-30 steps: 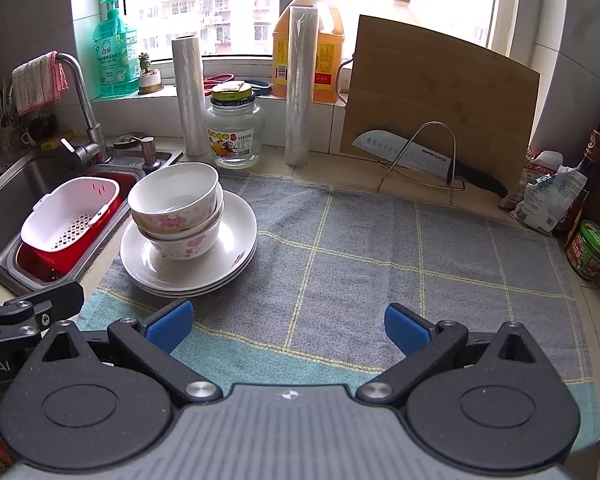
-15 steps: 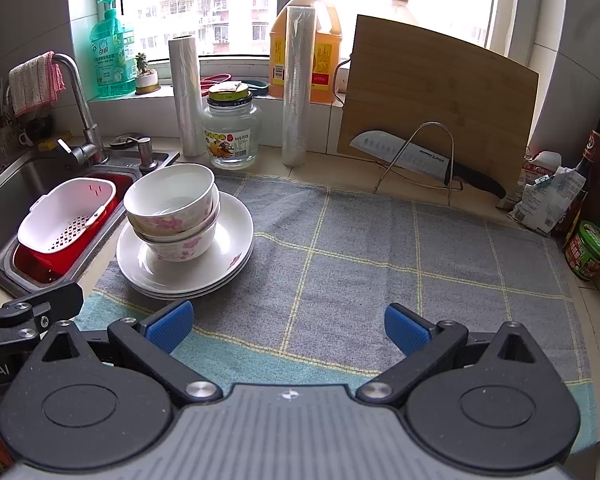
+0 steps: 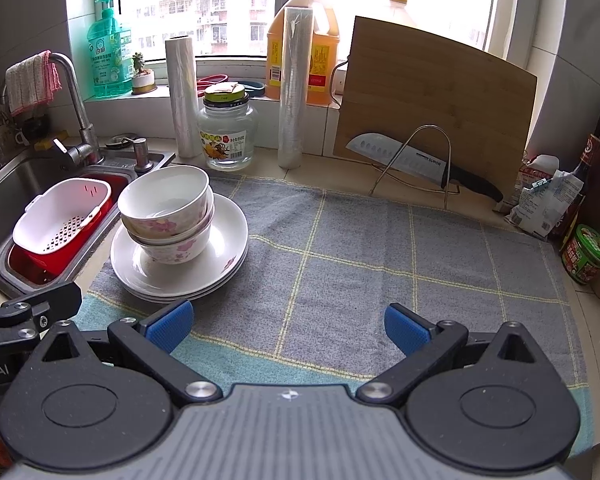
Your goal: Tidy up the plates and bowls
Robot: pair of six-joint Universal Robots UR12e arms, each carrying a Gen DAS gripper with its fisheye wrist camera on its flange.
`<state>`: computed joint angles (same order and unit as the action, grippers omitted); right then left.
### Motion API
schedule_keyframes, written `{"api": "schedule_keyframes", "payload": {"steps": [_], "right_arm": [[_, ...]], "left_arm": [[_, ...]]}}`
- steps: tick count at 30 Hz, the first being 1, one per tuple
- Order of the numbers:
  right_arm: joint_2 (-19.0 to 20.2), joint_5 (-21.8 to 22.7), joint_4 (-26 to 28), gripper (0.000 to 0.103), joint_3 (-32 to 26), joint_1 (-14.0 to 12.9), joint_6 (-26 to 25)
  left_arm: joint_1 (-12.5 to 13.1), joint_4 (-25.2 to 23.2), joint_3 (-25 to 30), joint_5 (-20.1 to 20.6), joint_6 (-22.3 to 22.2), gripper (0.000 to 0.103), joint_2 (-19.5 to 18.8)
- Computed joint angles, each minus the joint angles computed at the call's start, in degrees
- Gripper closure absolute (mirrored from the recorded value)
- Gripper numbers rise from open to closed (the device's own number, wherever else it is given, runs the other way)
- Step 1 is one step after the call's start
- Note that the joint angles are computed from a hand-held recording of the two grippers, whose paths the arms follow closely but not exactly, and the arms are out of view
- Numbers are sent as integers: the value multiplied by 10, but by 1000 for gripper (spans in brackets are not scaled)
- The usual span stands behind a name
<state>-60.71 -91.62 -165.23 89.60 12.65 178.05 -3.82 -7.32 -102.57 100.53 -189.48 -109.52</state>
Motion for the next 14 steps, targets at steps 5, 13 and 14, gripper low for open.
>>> {"api": "schedule_keyframes", "payload": {"steps": [5, 13, 14], "right_arm": [[2, 1, 4, 0, -4, 0, -3], [5, 2, 7, 0, -9, 0, -4], [5, 3, 8, 0, -9, 0, -5]], "left_arm": [[0, 0, 1, 2, 1, 3, -1], [0, -6, 5, 4, 2, 3, -2], [0, -7, 5, 4, 3, 2, -2]]}}
